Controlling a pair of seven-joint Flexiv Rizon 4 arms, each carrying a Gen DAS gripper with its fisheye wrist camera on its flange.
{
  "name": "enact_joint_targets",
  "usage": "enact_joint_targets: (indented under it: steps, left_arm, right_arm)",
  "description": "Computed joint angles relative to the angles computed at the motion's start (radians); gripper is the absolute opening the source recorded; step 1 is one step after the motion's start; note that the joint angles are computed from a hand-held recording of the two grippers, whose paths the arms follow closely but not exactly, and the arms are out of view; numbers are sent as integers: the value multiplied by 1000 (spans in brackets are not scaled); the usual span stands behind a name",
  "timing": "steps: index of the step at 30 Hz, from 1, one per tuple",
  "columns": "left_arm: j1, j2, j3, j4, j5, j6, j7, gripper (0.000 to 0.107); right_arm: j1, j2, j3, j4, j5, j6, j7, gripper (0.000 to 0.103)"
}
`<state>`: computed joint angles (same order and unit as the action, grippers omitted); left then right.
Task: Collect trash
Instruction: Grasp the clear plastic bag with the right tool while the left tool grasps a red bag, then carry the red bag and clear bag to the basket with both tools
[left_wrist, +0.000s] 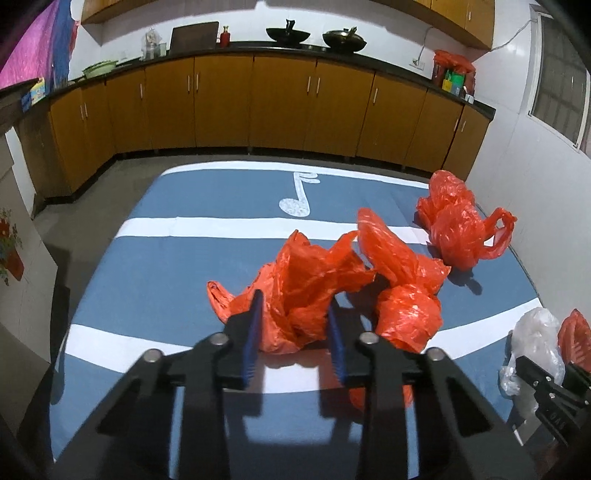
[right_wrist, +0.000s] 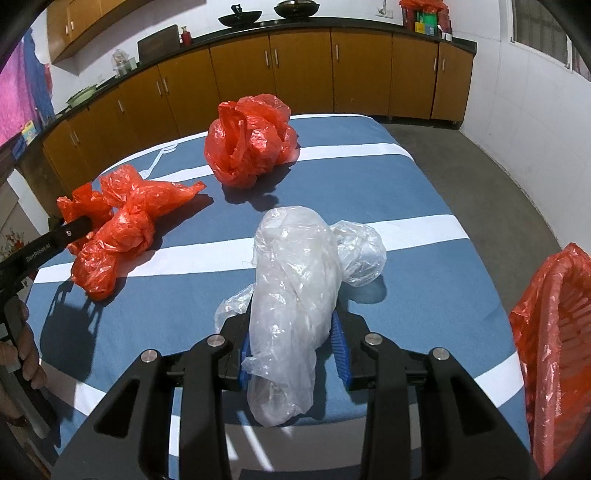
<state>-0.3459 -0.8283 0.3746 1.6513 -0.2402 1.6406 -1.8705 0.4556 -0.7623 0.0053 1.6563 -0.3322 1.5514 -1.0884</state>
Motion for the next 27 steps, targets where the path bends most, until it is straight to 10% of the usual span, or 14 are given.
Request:
enact_joint_targets:
  steps: [21,27]
  left_arm:
    - [-196,116,114,192,-146,171,46,15]
    - [-178,187,2,221,-161,229,126,15]
  right_arm:
    - [-6,123,-39,172,44,141,-20,30]
    - [24,188,-94,253,96,210,-25,30]
